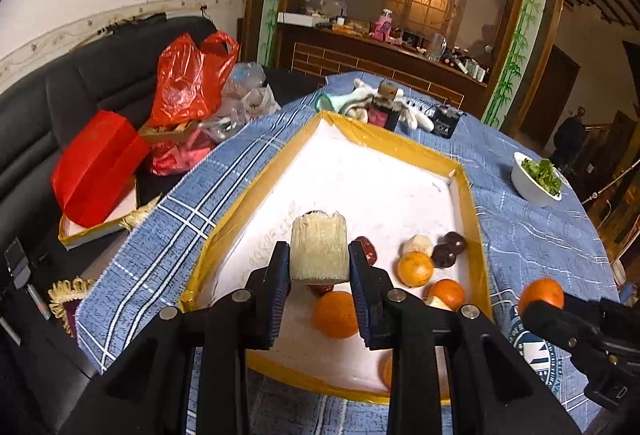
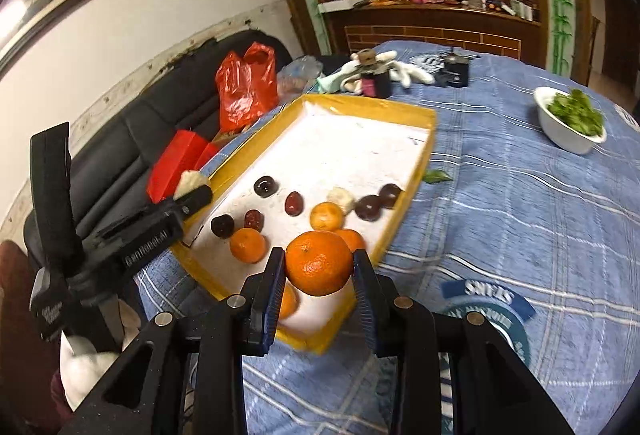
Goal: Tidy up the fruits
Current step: 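Carry the block and orange into the tray and open both tools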
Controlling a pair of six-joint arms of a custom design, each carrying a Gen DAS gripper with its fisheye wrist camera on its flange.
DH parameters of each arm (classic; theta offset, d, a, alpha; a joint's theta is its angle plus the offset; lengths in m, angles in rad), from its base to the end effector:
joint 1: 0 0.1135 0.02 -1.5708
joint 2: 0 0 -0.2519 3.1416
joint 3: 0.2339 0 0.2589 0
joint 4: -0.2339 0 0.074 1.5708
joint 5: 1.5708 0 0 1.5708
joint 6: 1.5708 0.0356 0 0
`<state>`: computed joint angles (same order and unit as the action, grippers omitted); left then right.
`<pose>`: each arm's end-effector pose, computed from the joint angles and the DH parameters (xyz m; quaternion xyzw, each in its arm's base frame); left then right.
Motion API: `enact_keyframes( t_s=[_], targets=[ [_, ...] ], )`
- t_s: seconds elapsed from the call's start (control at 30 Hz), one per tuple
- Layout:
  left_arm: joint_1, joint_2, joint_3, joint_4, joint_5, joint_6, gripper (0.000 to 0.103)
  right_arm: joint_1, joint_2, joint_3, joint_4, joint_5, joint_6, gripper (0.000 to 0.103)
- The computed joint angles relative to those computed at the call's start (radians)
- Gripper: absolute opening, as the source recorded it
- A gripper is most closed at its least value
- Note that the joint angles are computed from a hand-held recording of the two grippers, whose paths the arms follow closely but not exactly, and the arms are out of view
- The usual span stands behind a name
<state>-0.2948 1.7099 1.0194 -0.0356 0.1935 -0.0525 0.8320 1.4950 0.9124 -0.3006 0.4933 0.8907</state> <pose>0.3509 -0.1137 0.1765 0.1490 0.8964 -0.1573 0.3866 0.2220 0.2186 0.1948 0.1091 0.9102 0.0983 0.3873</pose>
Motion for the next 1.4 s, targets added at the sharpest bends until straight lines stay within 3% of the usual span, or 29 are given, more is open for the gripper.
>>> enact_keyframes(
  t_s=[0.4, 0.93, 1.0, 1.13, 1.4],
  targets=[
    [0.03, 0.121, 0.081, -0.008, 0.036, 0.0, 0.028, -0.124, 0.239, 0.169, 0.047, -0.107, -0.086, 0.038],
    [0.024, 0.18, 0.136, -0.025, 0.052, -0.003, 0.029, -0.19, 0.36, 0.259, 0.063, -0.167, -0.118, 0.038],
    [0.024, 0.18, 0.136, -0.024, 0.053, -0.004, 0.034, -0.191, 0.366, 0.262, 0.064, -0.167, -0.117, 0.039],
    [0.025, 0.163, 0.121, -0.004, 0.053, -0.016, 0.054, -0.194, 0.37, 0.266, 0.068, -0.161, -0.12, 0.039],
    [0.034, 0.135, 0.106, 0.004, 0.066, -0.04, 0.072, -0.194, 0.338, 0.231, 0.098, -0.153, -0.111, 0.043]
  ],
)
